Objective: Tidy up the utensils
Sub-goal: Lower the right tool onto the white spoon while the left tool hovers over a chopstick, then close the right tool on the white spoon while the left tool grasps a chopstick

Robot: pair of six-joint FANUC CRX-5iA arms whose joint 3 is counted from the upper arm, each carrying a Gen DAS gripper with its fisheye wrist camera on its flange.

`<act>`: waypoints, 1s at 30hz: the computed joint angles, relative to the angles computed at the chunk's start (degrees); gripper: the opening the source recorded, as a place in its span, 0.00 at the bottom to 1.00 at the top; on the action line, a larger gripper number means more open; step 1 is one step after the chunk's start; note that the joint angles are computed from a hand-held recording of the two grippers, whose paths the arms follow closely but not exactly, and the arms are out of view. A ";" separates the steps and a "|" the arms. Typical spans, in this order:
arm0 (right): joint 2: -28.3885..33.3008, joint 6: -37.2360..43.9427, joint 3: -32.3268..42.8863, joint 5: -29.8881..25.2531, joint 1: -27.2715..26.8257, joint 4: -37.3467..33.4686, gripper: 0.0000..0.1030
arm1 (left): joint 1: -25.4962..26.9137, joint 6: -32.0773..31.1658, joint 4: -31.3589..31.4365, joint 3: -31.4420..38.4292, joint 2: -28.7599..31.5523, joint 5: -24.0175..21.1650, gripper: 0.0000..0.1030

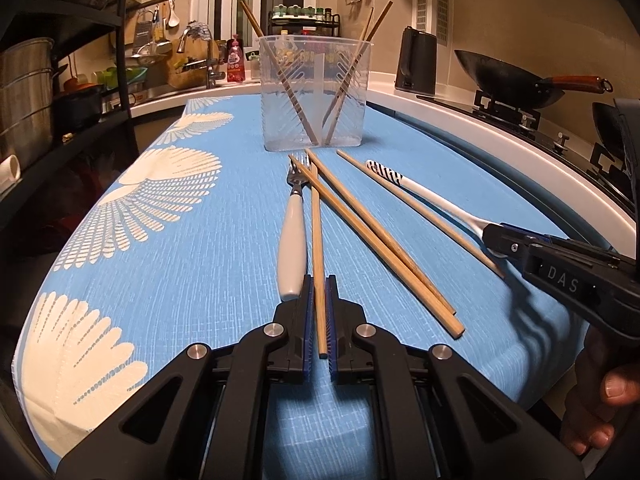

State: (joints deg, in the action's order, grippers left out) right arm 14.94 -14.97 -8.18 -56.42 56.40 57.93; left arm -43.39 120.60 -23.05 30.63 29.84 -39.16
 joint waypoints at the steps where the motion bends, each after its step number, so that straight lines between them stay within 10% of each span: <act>1: -0.10 0.05 0.04 -0.44 0.04 0.42 0.11 | -0.28 0.53 -1.21 0.13 -0.18 0.00 0.06; 13: 0.13 5.00 3.05 -8.07 1.40 5.96 0.11 | -4.48 8.13 -17.66 1.42 -2.67 -0.34 0.05; 30: -0.63 10.93 5.74 -10.34 0.72 11.85 0.11 | -5.71 11.32 -24.98 4.92 -4.09 0.32 0.05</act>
